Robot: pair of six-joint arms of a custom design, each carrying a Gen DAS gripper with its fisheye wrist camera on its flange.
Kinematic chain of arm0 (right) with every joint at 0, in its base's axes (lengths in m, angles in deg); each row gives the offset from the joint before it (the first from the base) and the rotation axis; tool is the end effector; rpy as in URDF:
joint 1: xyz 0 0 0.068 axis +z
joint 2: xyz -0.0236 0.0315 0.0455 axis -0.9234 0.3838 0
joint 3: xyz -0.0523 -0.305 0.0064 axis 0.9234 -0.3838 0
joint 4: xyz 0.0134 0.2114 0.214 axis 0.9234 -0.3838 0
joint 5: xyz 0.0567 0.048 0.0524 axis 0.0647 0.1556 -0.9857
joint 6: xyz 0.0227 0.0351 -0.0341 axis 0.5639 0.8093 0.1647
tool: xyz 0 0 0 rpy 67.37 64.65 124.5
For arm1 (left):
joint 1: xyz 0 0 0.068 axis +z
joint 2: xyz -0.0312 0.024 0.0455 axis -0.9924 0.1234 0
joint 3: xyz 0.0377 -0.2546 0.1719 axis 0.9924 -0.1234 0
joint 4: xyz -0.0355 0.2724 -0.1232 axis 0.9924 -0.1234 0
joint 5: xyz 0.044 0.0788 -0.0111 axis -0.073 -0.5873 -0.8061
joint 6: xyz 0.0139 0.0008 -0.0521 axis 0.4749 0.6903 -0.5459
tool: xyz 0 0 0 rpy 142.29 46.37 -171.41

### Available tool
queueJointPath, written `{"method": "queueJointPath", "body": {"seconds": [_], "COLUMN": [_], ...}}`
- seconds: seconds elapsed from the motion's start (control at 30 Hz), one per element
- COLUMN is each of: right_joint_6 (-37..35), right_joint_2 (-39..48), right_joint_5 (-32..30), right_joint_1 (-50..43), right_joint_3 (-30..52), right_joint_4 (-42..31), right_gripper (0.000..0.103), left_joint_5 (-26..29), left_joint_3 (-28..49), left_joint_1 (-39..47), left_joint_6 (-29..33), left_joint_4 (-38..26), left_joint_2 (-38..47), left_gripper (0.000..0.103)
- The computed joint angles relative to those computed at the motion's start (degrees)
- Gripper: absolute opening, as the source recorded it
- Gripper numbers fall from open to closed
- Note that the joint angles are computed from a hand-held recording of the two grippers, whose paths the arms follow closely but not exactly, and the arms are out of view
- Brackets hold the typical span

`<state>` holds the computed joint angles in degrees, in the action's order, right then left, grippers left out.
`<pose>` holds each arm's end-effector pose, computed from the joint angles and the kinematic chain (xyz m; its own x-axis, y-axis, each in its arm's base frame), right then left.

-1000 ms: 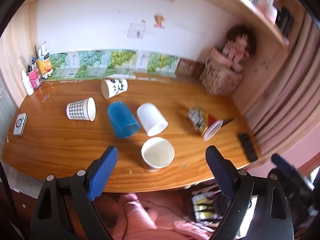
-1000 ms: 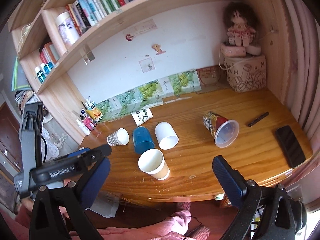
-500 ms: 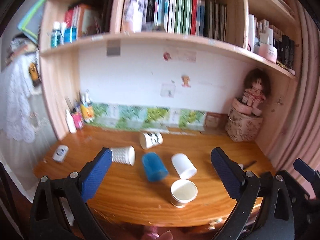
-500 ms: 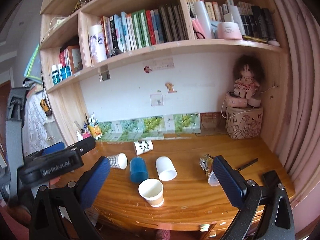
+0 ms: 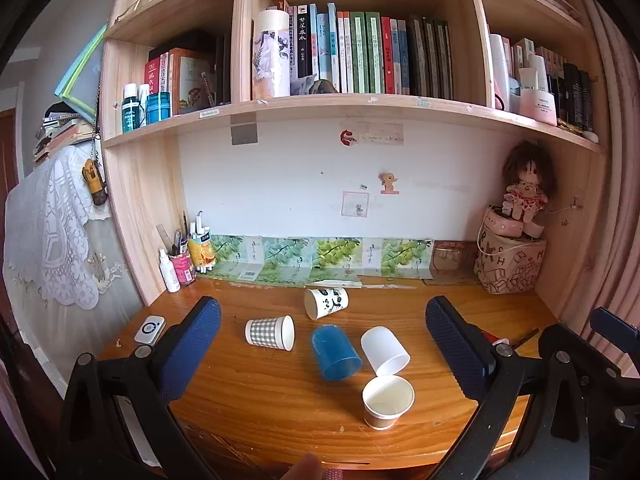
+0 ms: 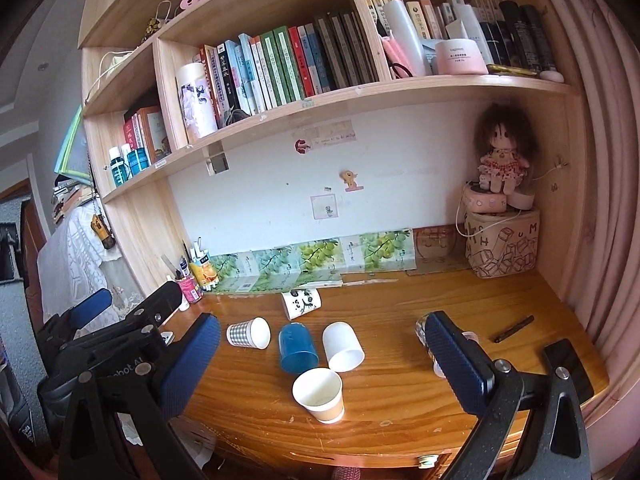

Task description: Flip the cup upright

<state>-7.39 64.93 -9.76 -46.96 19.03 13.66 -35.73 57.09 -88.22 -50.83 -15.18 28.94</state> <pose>0.2743 0.1008 0.3525 -0.4251 0.1025 -0.8993 -0.2163 0.9533 0.2109 0.2781 -0.0177 0.3578 -0.3831 -0.0456 -0.9226 -0.1482 0.9889 0.0126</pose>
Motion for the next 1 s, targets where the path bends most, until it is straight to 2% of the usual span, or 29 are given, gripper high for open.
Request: {"method": "queueJointPath", "body": {"seconds": [1.0], "right_joint_6": [0.34], "right_joint_2": [1.5], "right_joint_5": [-2.54], "right_joint_1": [-0.46], "right_joint_3": [0.46], "right_joint_4": [-0.57], "right_gripper": [0.103], "left_joint_5": [0.83], "left_joint_3": [1.0], "left_joint_1": [-0.44], "left_joint_6": [-1.09], "left_joint_4": [-2.16], "left_joint_2": [0.89], "left_gripper": [0.103]}}
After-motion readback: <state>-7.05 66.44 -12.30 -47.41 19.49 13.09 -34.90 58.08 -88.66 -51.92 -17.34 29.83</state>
